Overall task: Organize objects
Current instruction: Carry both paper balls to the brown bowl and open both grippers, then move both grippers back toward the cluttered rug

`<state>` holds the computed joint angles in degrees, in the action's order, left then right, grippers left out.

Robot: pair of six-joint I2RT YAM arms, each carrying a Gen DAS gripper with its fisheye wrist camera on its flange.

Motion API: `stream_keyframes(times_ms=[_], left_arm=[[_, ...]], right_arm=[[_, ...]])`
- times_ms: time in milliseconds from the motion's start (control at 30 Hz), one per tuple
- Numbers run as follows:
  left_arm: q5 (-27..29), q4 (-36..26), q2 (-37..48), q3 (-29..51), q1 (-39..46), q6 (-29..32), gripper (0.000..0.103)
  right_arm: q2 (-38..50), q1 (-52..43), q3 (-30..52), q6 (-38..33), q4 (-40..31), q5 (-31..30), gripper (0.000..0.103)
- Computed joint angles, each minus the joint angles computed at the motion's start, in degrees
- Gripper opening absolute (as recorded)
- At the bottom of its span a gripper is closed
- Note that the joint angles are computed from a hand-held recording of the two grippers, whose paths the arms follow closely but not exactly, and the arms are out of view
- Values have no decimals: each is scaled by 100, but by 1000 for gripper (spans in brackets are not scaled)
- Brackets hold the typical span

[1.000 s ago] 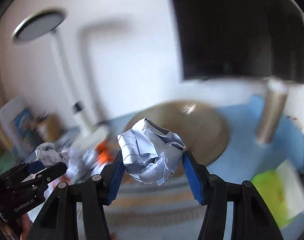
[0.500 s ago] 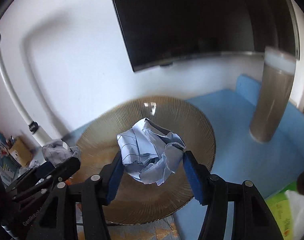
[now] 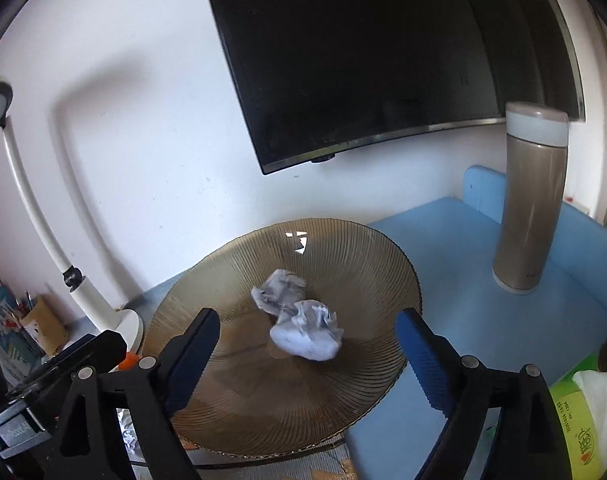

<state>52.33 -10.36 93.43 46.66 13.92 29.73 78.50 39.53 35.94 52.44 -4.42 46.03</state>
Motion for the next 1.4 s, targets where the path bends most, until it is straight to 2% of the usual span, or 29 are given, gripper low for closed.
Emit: stream_keyframes(times_ms=[100, 200, 267, 300, 333, 400, 467, 533, 633, 800, 933, 1167, 1400], left_arm=[[-4, -223, -245, -50, 177, 142, 102], [133, -682, -464, -52, 754, 635, 102], [148, -1044, -576, -19, 1366, 1113, 102], [120, -1084, -627, -48, 1627, 1254, 102], [50, -1039, -687, -99, 1904, 1354, 102], [-486, -381, -927, -431, 2439, 1231, 102], [-1027, 299, -1000, -760, 2901, 1303, 102], [-1145, 558, -815, -844, 3325, 1585, 102], [-969, 402, -183, -587, 3984, 2164, 102], [-1042, 887, 629, -426, 4382, 2406, 102], [-1066, 840, 1134, -146, 4475, 2568, 102], [-901, 587, 1285, 8, 4571, 2735, 102], [-791, 397, 1345, 121, 4618, 2816, 102]], right_arm=[[231, 137, 136, -132, -6, 246, 89], [518, 580, 343, -128, -231, 1145, 89], [652, 1000, 644, 79, -768, 1880, 89], [646, 1180, 808, 171, -1032, 2052, 90], [557, 1391, 949, 203, -1218, 2054, 92], [510, 1682, 1179, 232, -1376, 1863, 100], [618, 2025, 1521, 293, -1619, 1504, 100], [929, 2314, 1927, 516, -1980, 1172, 100], [1606, 2702, 2402, 856, -2179, 818, 100], [2771, 2894, 2771, 888, -1549, 225, 100], [3509, 2899, 3150, 812, -1441, 72, 100], [4074, 3037, 3830, 811, -2110, 359, 100], [4040, 2975, 3766, 805, -2034, 242, 100]])
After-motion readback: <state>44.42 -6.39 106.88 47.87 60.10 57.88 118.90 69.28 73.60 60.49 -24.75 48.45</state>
